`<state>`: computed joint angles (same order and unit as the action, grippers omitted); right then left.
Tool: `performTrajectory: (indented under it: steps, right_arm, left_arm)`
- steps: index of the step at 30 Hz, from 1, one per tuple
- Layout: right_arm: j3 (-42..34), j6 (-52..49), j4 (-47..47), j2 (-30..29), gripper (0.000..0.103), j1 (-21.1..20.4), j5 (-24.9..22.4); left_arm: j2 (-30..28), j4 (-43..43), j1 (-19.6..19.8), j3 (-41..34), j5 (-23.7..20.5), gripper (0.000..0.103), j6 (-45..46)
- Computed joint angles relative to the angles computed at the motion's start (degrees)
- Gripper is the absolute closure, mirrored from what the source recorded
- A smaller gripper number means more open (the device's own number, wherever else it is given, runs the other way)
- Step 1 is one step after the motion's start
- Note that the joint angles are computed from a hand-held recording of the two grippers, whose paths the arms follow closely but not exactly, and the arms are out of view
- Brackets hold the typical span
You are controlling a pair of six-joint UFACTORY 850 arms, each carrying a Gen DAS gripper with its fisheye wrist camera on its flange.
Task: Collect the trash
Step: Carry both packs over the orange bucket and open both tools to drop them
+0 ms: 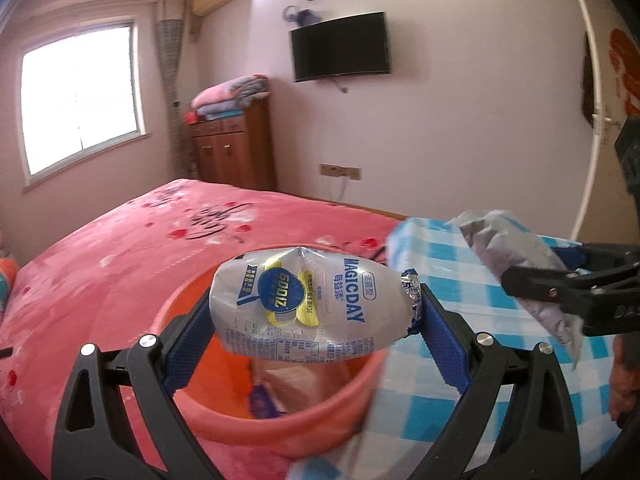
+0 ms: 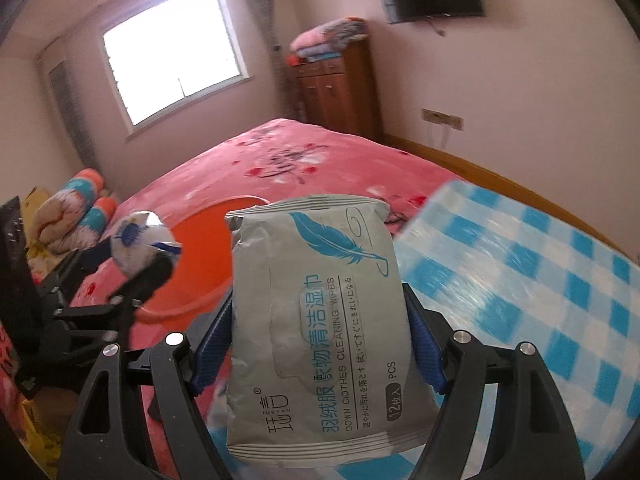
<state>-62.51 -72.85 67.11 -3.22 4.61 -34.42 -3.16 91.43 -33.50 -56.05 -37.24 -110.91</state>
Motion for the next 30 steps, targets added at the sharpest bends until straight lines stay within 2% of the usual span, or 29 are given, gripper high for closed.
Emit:
performTrajectory:
  steps: [10,18,22,25,30]
  right_arm:
    - [-7.9,2.5,-2.0,-6.3,0.026,7.9,-1.2]
    - [-12.8,6.1,-5.0,-11.0,0.026,11.4,-0.8]
    - [-13.7,8.0,-6.1,-12.3,0.022,12.1,-0.2]
    - [-14.0,7.6,-4.0,-12.6,0.013,11.6,0.0]
    - [-12.4,5.4,-1.6,-11.3,0.013,10.7,1.8]
  left_arm:
    - [-0.6,-5.4,6.4,0.5,0.7,0.009,3.0]
    - [-1.3,-6.0,7.8,1.2,2.0,0.009,2.5]
    - [-2.0,-7.8,8.5,0.9,3.3,0.009,3.3]
    - [-2.4,-8.6,9.1,0.7,4.3,0.008,3.8]
    - [-3.4,-10.5,9.0,-0.2,3.8,0.008,5.8]
